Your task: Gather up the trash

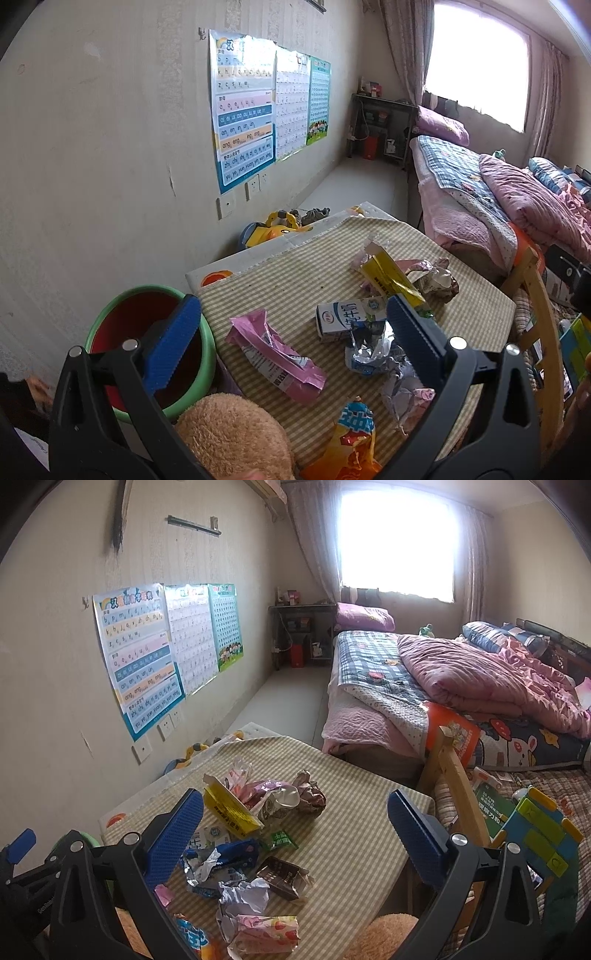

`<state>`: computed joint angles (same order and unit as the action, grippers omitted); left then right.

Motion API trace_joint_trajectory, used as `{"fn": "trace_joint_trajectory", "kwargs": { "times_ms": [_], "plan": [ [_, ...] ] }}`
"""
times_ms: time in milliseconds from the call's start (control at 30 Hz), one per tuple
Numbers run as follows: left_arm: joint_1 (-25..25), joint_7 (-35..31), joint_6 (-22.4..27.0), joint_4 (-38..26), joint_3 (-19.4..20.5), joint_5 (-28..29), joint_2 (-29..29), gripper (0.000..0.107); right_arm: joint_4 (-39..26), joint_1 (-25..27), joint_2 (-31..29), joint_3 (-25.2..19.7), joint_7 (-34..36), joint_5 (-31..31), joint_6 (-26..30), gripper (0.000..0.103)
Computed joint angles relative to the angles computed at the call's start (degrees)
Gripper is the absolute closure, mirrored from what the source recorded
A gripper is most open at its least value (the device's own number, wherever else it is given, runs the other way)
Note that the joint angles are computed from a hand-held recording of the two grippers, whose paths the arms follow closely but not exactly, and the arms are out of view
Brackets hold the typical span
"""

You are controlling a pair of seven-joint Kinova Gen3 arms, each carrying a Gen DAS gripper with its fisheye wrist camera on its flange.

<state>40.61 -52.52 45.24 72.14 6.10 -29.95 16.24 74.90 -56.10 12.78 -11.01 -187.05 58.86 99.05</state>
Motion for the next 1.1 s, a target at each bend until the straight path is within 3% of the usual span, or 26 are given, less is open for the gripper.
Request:
{"fn": "trace_joint_trajectory", "kwargs": {
  "times_ms": [100, 233, 400, 633, 833, 900, 1000, 1100],
  "plan": [
    [-1.2, -3.9, 0.8, -0.2, 1.2, 2.3, 0.1, 0.009, 0.7, 0.5, -0.2, 0.1, -0.2, -0.8, -0.4, 0.007],
    [1.6, -2.7, 1.9, 1.7, -0.6, -1.9, 0.0, 0.009, 3.0, 2.0, -1.4, -0.3, -0.8, -2.8, -2.8, 0.007],
    [-0.1, -5.0, 3.8, 3.8, 1.0, 1.1, 0.2, 0.009, 8.0, 4.5, -3.0, -1.3, -1.1, -6.0, -7.2, 0.007],
    [-3.1, -14.2, 8.1, 4.6, 5.1, 13.0, 3.1, 0.010, 14.4, 8.6, -3.9, -2.3, 0.5, -13.8, -17.6, 0.007],
    [-1.6, -18.9, 14.9, 0.3, 4.2, 16.9, 9.7, 0.018, 18.0, 12.2, -5.6, -2.1, 1.8, -19.7, -26.6, 0.007],
    [-2.7, -20.9, 14.9, 0.0, 4.6, 19.8, 10.6, 0.020, 18.7, 13.4, -5.7, -1.9, 2.7, -22.1, -28.6, 0.007],
    [-3.9, -25.5, 14.6, 0.2, 5.9, 23.1, 10.8, 0.054, 19.6, 14.5, -5.7, -1.8, 3.3, -24.8, -31.2, 0.007],
    [-3.4, -26.7, 14.6, 0.6, 4.9, 24.2, 10.6, 0.060, 20.8, 15.2, -5.6, -1.7, 3.5, -26.3, -34.0, 0.007]
  ]
}}
